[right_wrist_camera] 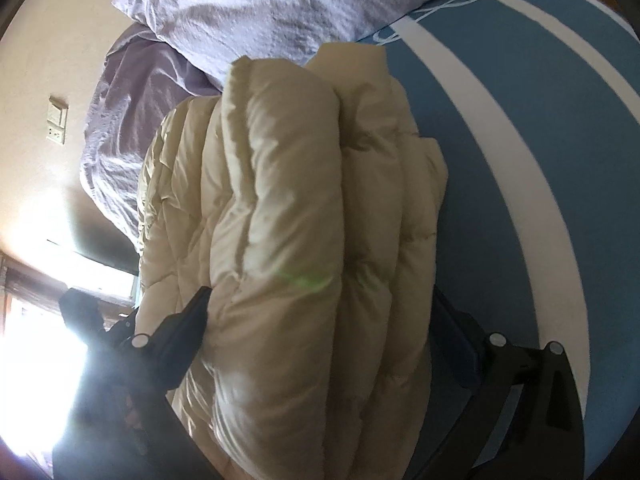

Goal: Fold large clothes

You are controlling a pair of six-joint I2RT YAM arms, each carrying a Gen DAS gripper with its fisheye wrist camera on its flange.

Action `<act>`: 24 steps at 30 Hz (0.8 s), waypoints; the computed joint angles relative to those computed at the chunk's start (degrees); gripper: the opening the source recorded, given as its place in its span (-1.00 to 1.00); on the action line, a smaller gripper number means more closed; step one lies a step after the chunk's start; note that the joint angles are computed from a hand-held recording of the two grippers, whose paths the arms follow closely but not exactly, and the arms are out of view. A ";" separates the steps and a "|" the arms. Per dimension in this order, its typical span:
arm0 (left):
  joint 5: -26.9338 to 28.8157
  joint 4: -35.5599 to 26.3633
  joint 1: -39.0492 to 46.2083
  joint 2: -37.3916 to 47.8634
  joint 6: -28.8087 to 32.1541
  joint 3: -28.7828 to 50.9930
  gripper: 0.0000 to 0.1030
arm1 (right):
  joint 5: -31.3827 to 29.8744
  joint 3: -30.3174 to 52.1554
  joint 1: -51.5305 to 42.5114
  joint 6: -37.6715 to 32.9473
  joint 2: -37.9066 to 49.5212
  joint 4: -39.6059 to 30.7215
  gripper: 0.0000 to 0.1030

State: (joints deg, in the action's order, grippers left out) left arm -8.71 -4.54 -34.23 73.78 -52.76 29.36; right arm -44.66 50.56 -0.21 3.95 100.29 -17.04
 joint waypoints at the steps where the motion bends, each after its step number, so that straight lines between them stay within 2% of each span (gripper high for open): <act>1: 1.36 1.52 0.63 0.57 -0.18 -0.38 0.95 | -0.23 0.42 0.01 -0.53 0.34 -0.35 0.97; 6: 6.00 7.66 2.55 2.52 -1.22 -1.89 0.92 | -1.72 2.07 0.07 -3.31 2.04 -1.77 0.97; 8: 6.98 9.55 2.67 2.78 -1.15 -2.38 0.78 | -2.19 2.69 0.62 -3.07 2.59 -1.44 0.94; 9: 7.89 10.93 2.93 2.82 -1.29 -2.87 0.63 | -2.55 2.82 0.75 -2.99 2.84 -1.19 0.90; 10: 9.01 12.80 3.12 2.69 -1.57 -3.56 0.46 | -3.36 3.03 0.81 -2.84 3.27 -0.88 0.75; 11: 9.08 13.10 3.21 2.59 -1.59 -3.59 0.41 | -4.52 3.20 0.69 -2.60 3.71 -0.54 0.66; 13: 8.21 12.77 2.74 2.23 -1.39 -3.33 0.22 | -6.80 3.65 0.26 -2.26 4.41 -0.43 0.32; 16: 7.47 13.19 2.59 0.56 -0.55 -4.16 -0.03 | -8.70 3.93 0.25 -2.51 4.32 -0.66 -0.01; 19: 7.92 14.24 3.64 -1.95 -0.61 -5.82 -0.23 | -9.29 4.61 0.99 -1.81 4.04 -0.62 -0.20; 22: 7.58 13.13 4.52 -5.52 -0.37 -6.76 -0.30 | -9.03 5.55 2.50 -0.27 3.57 0.17 -0.29; 24: 6.39 10.25 4.99 -9.16 0.42 -6.77 -0.31 | -8.63 5.98 3.68 0.84 3.38 1.45 -0.32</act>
State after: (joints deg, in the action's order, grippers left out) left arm -2.32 5.70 -29.24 64.62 -52.35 22.60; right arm -53.28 56.54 3.47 4.79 103.67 -15.59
